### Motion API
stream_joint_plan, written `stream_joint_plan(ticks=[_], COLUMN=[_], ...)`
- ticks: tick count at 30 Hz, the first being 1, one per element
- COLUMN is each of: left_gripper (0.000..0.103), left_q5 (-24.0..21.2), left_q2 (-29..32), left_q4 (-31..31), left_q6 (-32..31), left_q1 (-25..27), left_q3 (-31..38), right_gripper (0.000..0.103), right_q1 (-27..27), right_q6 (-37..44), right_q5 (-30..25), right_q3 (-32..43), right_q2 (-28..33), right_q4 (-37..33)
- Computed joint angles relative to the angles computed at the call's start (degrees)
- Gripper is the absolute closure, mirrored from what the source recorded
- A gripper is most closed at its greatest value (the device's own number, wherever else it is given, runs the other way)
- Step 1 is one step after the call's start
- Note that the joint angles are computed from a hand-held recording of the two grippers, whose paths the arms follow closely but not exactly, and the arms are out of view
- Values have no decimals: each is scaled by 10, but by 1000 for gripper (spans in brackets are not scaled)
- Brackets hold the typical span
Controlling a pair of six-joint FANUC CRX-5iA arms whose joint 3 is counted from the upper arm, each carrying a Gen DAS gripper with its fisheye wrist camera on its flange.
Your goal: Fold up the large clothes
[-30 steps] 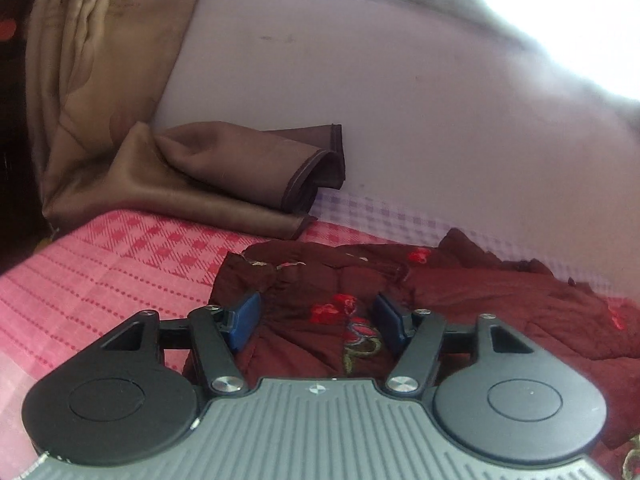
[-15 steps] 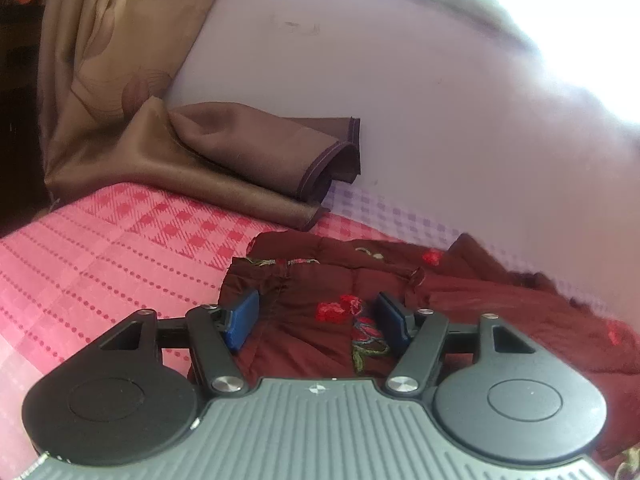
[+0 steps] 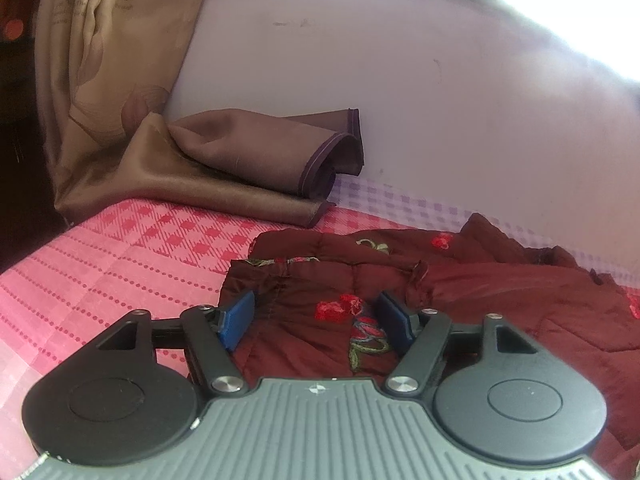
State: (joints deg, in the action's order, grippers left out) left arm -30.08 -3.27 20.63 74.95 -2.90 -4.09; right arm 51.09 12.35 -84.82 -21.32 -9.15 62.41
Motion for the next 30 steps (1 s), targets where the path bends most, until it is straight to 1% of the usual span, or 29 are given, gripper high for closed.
stream_joint_plan(ticks=[4,9,12,13,15,16,18,20,22,24,26,29,30], left_gripper=[32,30,30,29,29,28,27,26,25,23,21,18,10], left_q5=[4,4,1,1,0,0,0,1,2,2,1,-2,-8], left_q2=[-1,-1,-1,-1,-1,-1,-1,-2,-2,-3,-3,-2,0], left_q4=[-16,-17,-28,-31,-39,-42,-44,-45,-44,-46,-53,-62,-81], left_q6=[8,8,14,16,21,24,25,26,26,28,35,42,61], left_q1=[-2,-2,-4,-4,-5,-6,-6,-6,-5,-5,-6,-6,-7], left_q3=[2,2,7,8,10,11,11,10,9,9,12,16,23], right_gripper=[73,73,72,72,71,71,71,71,71,71,71,71,71], right_q1=[1,3,-3,-2,15,27,49,67,74,73,69,58,54], right_q6=[-7,-10,21,33,22,14,5,-5,17,49,87,126,133], right_q5=[-1,-4,0,-14,-40,-38,-14,32,85,124,141,160,160], right_q3=[0,3,31,49,58,62,88,117,154,177,196,217,221], right_q2=[-1,0,-3,4,13,13,16,24,41,65,92,122,131], right_q4=[-1,-4,-37,-41,11,39,64,66,34,17,5,-33,-44])
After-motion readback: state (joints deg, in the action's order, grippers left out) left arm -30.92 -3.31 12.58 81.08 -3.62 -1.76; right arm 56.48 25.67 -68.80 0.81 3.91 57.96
